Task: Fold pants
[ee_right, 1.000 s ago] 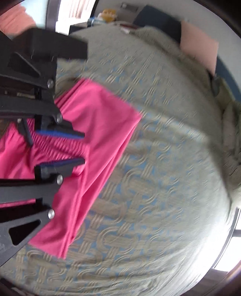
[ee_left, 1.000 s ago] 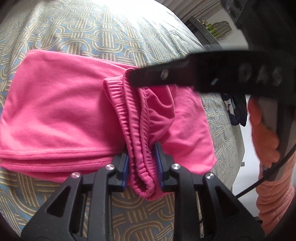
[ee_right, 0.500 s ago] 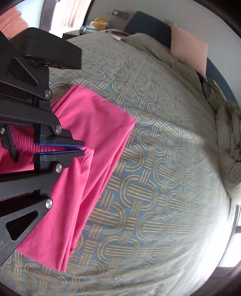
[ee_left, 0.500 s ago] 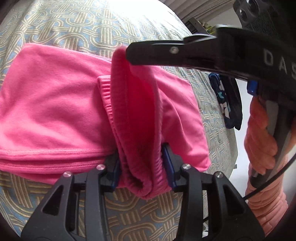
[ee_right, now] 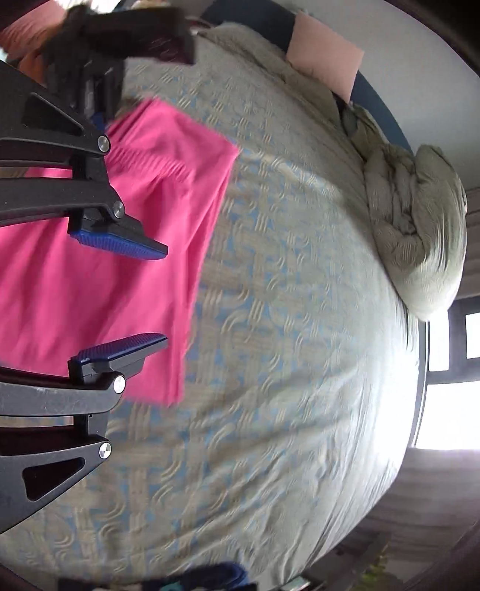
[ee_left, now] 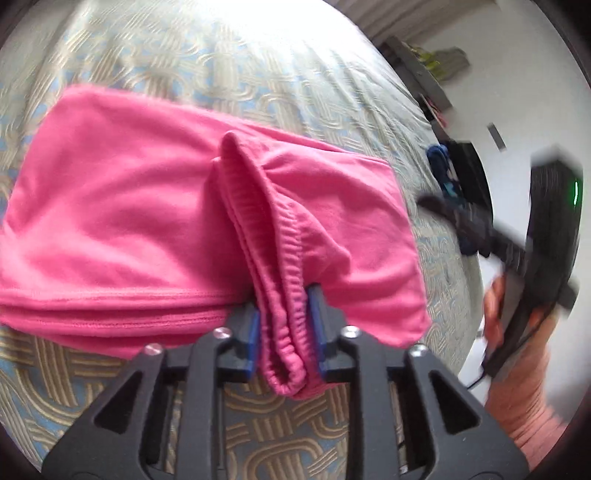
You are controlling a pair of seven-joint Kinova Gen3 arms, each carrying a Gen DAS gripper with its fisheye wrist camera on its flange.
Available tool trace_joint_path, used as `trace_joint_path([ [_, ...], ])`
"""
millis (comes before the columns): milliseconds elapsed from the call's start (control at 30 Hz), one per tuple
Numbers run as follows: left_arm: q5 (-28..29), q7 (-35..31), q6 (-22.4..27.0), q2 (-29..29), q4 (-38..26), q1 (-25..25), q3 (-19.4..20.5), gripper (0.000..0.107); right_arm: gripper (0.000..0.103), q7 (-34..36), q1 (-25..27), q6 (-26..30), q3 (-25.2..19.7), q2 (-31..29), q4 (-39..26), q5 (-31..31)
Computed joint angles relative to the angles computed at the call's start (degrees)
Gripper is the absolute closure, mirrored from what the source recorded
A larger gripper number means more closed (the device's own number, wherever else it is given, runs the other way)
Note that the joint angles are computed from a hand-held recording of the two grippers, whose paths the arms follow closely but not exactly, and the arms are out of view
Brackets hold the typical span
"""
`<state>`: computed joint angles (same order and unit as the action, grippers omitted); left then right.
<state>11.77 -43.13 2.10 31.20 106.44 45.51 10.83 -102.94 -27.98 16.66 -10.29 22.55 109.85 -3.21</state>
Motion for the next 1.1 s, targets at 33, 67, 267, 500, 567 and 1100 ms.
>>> trace_joint_path([
  [33,0.61,0.14,-1.93,0.26,0.92,-2.50,2.65,0.071,0.061,1.23,2.65,0.02,-1.99,-0.08,1.44,-2.33],
  [67,0.31,0.68,-3.18,0.69,1.37,-5.00,5.27,0.069,0.061,3.01,5.31,0.95,-3.91,-0.23,2.04,-4.66],
  [267,-3.85,5.13,2.97,1.56,-3.65,-1.08,-0.18,0.089,0.061,15.00,18.50,-1.25,-14.71,-1.87,8.54,-16.78],
  [500,-15.10,14.60,12.98,-1.21,-9.78,16.67,-18.72,0.093,0.061,12.22,13.19,-4.13,-9.75,-3.95,12.09,-17.19],
  [567,-16.75,13.05,16.49,-1.66,-12.11,19.77,-22.06,0.093,0.061,10.71,12.05,-4.80,-8.91,-4.30,12.66,-16.91],
  [1100,-31.00,12.56,35.10,-7.78,-13.07,14.73,-18.89,0.093,0.049,10.83,12.68,-5.82,-12.87,-4.96,11.79,-16.01],
])
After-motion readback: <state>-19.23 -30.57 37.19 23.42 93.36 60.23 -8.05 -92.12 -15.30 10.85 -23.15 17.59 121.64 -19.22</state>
